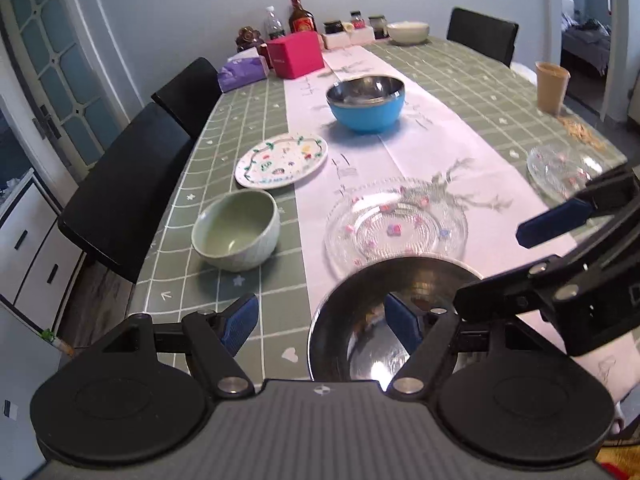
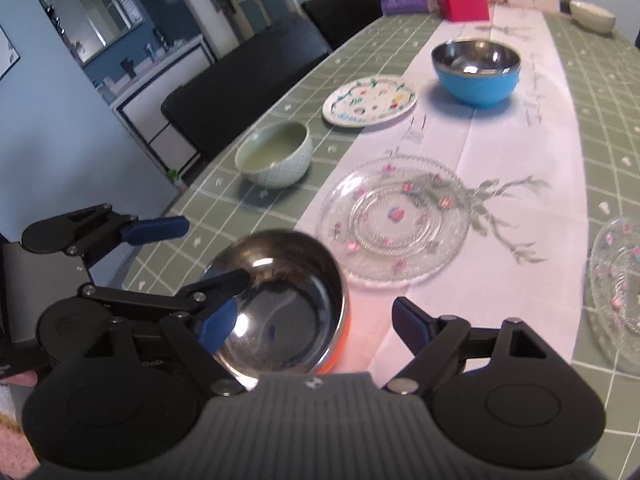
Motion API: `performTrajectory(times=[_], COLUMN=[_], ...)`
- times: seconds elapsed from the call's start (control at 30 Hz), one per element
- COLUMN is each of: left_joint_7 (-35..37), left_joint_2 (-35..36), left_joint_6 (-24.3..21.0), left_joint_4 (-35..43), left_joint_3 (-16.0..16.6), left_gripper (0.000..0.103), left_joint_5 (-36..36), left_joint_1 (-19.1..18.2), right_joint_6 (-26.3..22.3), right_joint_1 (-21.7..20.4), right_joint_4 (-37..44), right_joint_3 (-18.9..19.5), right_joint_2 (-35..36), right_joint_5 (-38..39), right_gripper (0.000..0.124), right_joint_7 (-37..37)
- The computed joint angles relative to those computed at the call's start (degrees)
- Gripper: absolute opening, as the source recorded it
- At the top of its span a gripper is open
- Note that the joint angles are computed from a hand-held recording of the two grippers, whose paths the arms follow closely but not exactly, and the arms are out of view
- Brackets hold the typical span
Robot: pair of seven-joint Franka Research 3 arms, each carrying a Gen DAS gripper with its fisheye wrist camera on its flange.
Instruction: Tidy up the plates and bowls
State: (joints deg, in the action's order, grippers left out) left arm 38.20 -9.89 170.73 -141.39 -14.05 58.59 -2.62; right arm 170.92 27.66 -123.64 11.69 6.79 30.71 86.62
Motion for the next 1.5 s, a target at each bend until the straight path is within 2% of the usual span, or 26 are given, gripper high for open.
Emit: performTrajectory(times=[0.07,0.17,0.33,0.4,0.47,0.5,0.57,0.67,0.73,0.77,0.8,0.9,0.93,0.97,1.07,1.1,1.17,1.23,1.3,1.4,1.5], left_joint_7=[0.8,1.3,-1.5,-2.8,-1.2,0.5,3.8,4.4,4.2,7.1,13.6,25.8,27.5,27.5,23.6,24.3,29.1,32.6,31.7,29.4,30.3], left_joint_2=[-0.2,-0.1,0.4,1.1,2.2,3.0,4.9,8.6,11.3,12.6,14.0,18.0,19.6,21.4,27.3,29.4,34.1,39.0,43.4,48.6,53.3], left_joint_6=[0.5,1.3,2.0,0.7,-0.7,-1.4,-0.7,-1.9,-3.5,-2.9,-2.7,-4.0,-4.3,-4.7,-7.8,-9.1,-12.9,-16.5,-20.5,-23.1,-26.3], left_joint_4=[0.4,1.5,4.5,6.5,8.5,9.7,11.7,16.4,20.0,21.2,22.4,27.0,28.9,31.3,39.8,42.9,49.7,56.7,63.6,70.9,77.6], left_joint_3=[0.5,0.4,-0.5,-0.9,-0.2,0.4,1.5,1.8,2.4,2.8,2.5,0.8,0.8,1.5,5.3,5.4,3.5,2.2,4.4,6.5,6.5], left_gripper=[0.085,0.085,0.085,0.085,0.085,0.085,0.085,0.083,0.082,0.081,0.079,0.079,0.079,0.079,0.079,0.079,0.079,0.079,0.079,0.079,0.079], left_joint_5=[-2.1,-4.4,-2.8,-2.3,-4.5,-6.7,-10.4,-8.8,-8.6,-11.8,-18.9,-36.4,-38.8,-39.0,-33.8,-33.6,-36.6,-40.2,-39.8,-39.7,-40.6], left_joint_1=[-0.4,-0.5,0.8,0.9,-0.2,-0.9,-2.0,-2.6,-3.7,-4.0,-4.0,-3.4,-3.7,-4.5,-8.7,-9.1,-8.3,-7.9,-10.2,-12.1,-12.3], right_joint_6=[0.7,2.1,3.3,1.6,-0.7,-1.6,-2.8,-3.3,-6.5,-8.3,-9.7,-10.9,-10.8,-10.6,-10.1,-10.7,-11.5,-11.8,-12.6,-13.3,-13.4], right_joint_1=[0.1,0.9,1.5,1.0,-0.5,-1.5,-3.8,-6.6,-8.1,-9.0,-9.5,-9.5,-9.4,-9.1,-8.7,-8.8,-8.0,-5.5,-4.8,-7.0,-9.4], right_joint_4=[-0.4,-1.3,-2.4,-1.7,-0.7,-0.1,0.9,2.7,6.3,8.4,10.3,14.8,16.5,17.9,22.7,25.0,28.8,32.4,36.2,41.7,46.8], right_joint_3=[-0.7,-2.6,-7.5,-9.2,-9.5,-9.2,-8.1,-6.6,-6.3,-6.1,-6.3,-8.5,-9.4,-10.2,-11.8,-12.1,-13.5,-16.6,-17.8,-15.8,-12.9], right_joint_2=[-0.6,-1.7,-3.4,-3.7,-3.9,-3.9,-3.9,-3.2,-1.6,-0.7,0.2,2.8,4.0,5.1,9.0,10.9,14.0,17.3,20.6,25.8,30.6], right_joint_5=[-0.9,-6.5,-26.7,-36.4,-41.4,-41.6,-36.3,-24.0,-18.5,-15.4,-13.8,-16.7,-18.4,-20.1,-23.1,-23.5,-26.0,-31.4,-33.6,-30.6,-25.4], right_gripper=[0.091,0.092,0.097,0.097,0.097,0.097,0.097,0.1,0.1,0.1,0.1,0.1,0.1,0.1,0.1,0.1,0.1,0.1,0.1,0.1,0.1], right_joint_7=[1.8,8.1,25.0,32.8,36.7,37.0,33.4,25.3,20.7,17.8,16.8,21.0,22.6,24.5,28.5,29.2,30.9,34.0,35.7,35.8,34.6])
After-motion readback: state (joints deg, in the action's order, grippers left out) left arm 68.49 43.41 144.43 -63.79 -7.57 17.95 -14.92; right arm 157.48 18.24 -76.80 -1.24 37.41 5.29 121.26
